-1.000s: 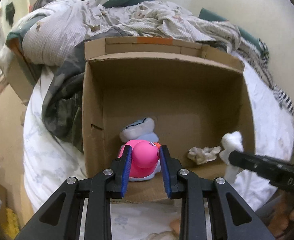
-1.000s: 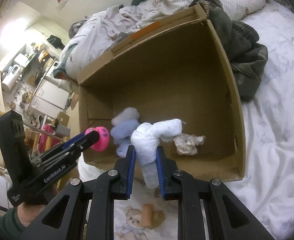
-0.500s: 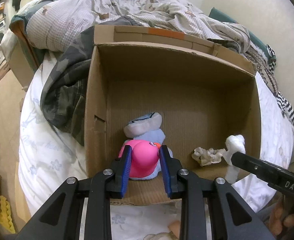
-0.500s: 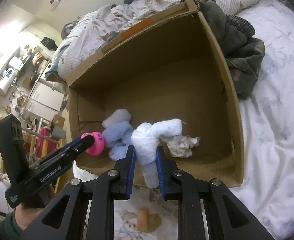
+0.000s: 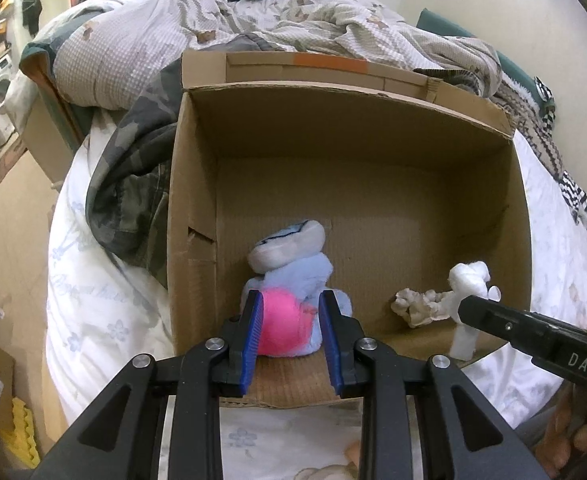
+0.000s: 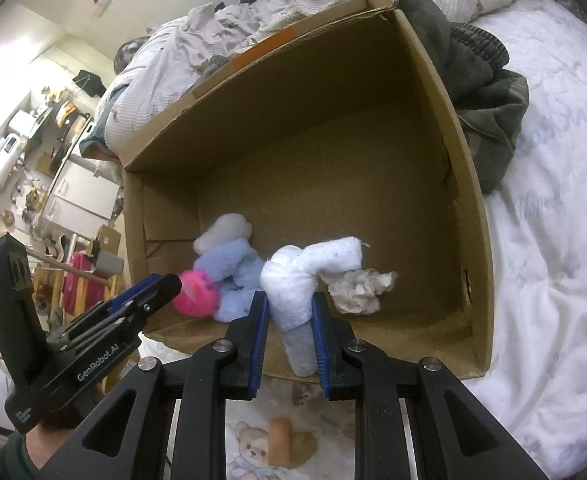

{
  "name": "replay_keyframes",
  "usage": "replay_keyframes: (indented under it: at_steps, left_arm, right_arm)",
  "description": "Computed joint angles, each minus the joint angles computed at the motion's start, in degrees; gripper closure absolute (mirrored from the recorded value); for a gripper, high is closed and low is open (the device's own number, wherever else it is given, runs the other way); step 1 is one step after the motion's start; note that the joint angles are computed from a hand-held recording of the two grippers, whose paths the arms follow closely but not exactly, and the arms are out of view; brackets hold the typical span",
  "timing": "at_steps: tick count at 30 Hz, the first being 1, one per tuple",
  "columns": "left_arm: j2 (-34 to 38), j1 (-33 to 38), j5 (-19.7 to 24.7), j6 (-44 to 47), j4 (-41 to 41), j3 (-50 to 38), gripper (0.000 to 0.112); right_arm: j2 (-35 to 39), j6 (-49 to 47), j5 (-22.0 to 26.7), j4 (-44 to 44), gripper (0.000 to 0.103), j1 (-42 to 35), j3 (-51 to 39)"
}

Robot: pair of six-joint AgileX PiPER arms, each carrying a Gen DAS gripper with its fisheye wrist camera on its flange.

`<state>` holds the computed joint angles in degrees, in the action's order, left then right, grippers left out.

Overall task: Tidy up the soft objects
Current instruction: 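Lower the pink toy and white sock into the box and open both tools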

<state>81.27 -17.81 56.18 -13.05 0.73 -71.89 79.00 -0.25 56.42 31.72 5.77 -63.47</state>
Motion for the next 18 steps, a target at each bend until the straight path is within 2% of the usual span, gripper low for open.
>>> replay_keyframes:
  at_steps: [1, 3, 5, 6, 8, 9, 18]
  left_arm:
    - [0.03, -0.05, 0.12, 0.17, -0.19, -0.06, 0.085]
    - [0.14, -0.08, 0.44, 0.36, -0.41, -0.25, 0.077]
    - [-0.03, -0.40, 0.49, -0.04, 0.13, -0.23, 0.057]
    - [-0.07, -0.62, 0.60, -0.35, 0.56, -0.28, 0.054]
    - [-0.20, -0.97, 0.70, -0.71, 1.35, -0.31, 0.050]
    - [-0.08, -1.14, 0.96, -0.85, 1.66, -0.46, 0.050]
    - [0.25, -0.73, 1.77, -1.06, 1.22, -0.90, 0.050]
  right_arm:
    - [0.13, -0.07, -0.05, 0.14, 0.081, 0.06, -0.06]
    - [0.32, -0.18, -0.15, 0.43, 0.080, 0.17, -0.15]
    - [0.61, 0.03, 0.04, 0.34, 0.073, -0.01, -0.16]
    - [0.68, -0.05, 0.07, 0.64, 0.069, -0.20, -0.07]
    - [0.61, 0.99, -0.21, -0.07, 0.029, -0.18, -0.07]
    - [0.37, 2.24, -0.62, -1.08, 0.025, -0.07, -0.06]
    - [0.82, 1.42, -0.35, -0.40, 0.025, -1.32, 0.06]
